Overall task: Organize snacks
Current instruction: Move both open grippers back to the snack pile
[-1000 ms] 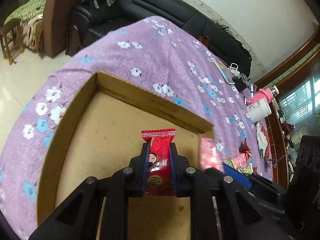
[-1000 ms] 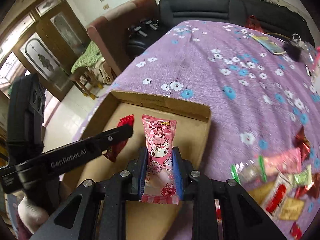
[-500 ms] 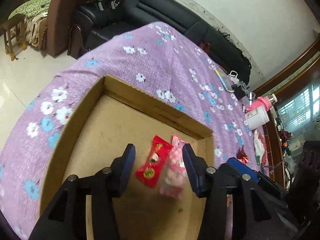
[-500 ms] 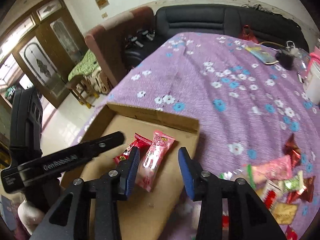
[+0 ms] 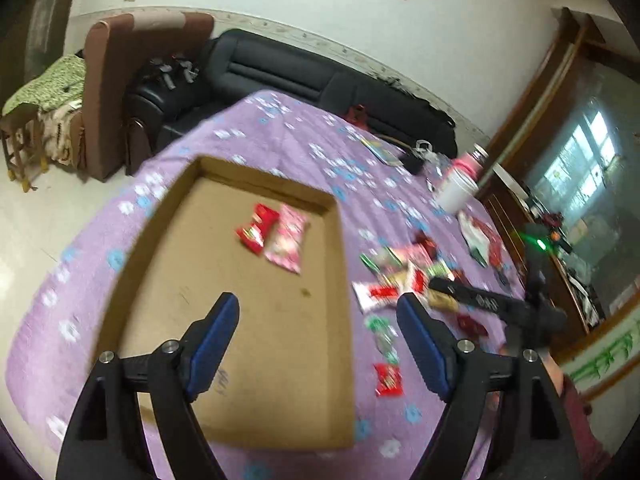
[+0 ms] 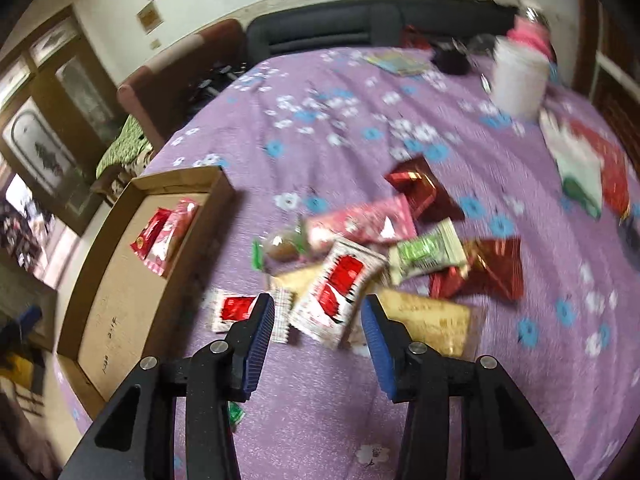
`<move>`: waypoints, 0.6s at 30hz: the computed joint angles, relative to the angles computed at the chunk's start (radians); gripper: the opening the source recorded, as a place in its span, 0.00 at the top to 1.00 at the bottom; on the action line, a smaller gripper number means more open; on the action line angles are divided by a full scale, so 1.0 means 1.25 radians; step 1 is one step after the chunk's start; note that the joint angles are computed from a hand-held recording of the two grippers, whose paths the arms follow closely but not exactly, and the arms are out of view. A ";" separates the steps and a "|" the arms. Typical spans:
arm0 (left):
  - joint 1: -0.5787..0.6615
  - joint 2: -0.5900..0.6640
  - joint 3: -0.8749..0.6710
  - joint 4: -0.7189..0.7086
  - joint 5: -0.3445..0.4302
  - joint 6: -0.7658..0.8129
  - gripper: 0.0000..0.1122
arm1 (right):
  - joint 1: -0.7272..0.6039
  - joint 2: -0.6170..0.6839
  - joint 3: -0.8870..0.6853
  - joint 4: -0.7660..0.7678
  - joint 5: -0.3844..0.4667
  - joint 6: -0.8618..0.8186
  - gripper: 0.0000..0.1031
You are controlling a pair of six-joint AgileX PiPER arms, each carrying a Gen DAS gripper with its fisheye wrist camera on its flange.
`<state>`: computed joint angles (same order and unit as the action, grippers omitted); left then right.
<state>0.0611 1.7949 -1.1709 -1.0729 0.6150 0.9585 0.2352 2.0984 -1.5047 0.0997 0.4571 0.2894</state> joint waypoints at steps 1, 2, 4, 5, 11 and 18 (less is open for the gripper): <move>-0.008 0.000 0.007 -0.003 0.007 -0.002 0.28 | -0.004 0.011 -0.009 -0.004 0.000 0.015 0.53; -0.018 0.002 0.013 -0.002 0.007 -0.010 0.28 | -0.004 0.031 -0.033 -0.022 0.009 0.041 0.53; -0.041 -0.003 0.029 0.002 -0.008 -0.020 0.28 | 0.001 0.062 -0.068 -0.058 0.019 0.086 0.53; -0.053 -0.006 0.031 0.010 -0.014 -0.028 0.28 | 0.006 0.082 -0.094 -0.076 0.026 0.107 0.53; -0.116 -0.041 0.052 0.072 -0.042 -0.047 0.28 | 0.025 0.106 -0.102 -0.161 0.041 0.176 0.72; -0.195 0.014 -0.013 0.161 -0.082 -0.101 0.28 | -0.041 -0.035 0.188 0.148 -0.087 -0.120 0.88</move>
